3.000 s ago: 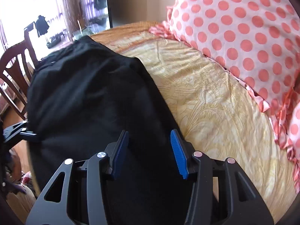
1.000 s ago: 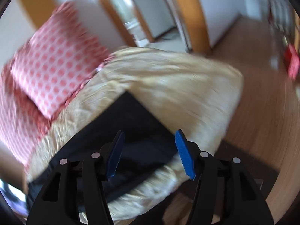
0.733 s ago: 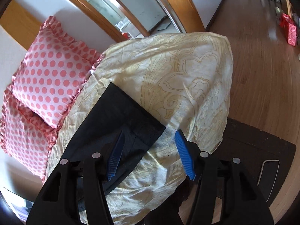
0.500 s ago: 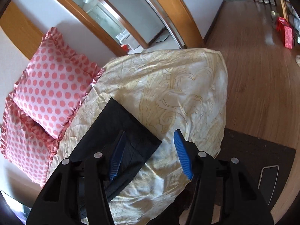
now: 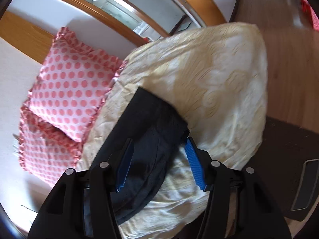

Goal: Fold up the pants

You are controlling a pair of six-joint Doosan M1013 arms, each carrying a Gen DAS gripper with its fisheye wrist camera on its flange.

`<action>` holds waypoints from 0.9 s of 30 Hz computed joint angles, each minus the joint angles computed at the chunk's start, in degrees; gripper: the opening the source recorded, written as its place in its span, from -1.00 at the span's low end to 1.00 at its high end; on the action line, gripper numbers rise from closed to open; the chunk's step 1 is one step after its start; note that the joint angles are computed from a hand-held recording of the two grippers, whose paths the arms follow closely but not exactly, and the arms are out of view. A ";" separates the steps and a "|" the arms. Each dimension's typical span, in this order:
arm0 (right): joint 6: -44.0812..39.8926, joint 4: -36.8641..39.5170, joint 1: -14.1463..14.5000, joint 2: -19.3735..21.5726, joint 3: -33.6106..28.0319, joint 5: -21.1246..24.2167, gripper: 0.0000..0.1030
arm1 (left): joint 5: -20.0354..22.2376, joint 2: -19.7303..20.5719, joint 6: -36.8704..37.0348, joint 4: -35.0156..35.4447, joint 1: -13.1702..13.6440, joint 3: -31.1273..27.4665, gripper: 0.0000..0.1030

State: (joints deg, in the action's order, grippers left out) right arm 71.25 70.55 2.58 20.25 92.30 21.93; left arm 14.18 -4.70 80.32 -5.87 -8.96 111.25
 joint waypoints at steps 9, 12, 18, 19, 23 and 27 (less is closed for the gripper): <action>4.13 -6.85 1.22 0.53 -0.86 -3.72 -0.70 | -0.24 -0.03 0.74 -0.90 0.06 0.13 0.97; -0.07 -8.00 2.59 0.19 -1.47 -6.15 -0.73 | -0.14 0.00 0.30 -0.22 0.03 0.10 0.97; -33.50 11.26 7.24 -0.02 -5.21 -5.53 -0.73 | -0.13 -0.02 -0.26 0.00 0.02 0.10 0.97; -37.37 13.65 7.94 0.13 -5.85 -4.57 -0.73 | -0.15 0.01 -0.73 0.39 -0.02 0.08 0.97; -50.02 19.13 11.75 1.47 -9.87 2.00 -0.73 | -0.18 0.01 -2.05 1.29 -0.08 0.09 0.97; -53.28 18.76 15.26 4.27 -14.58 13.52 -0.73 | -0.29 -0.01 -1.65 0.29 0.05 0.09 0.97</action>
State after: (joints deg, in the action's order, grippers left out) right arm 17.96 89.31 17.83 24.52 77.72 35.45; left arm 13.89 -4.70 78.67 -5.58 -8.91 111.34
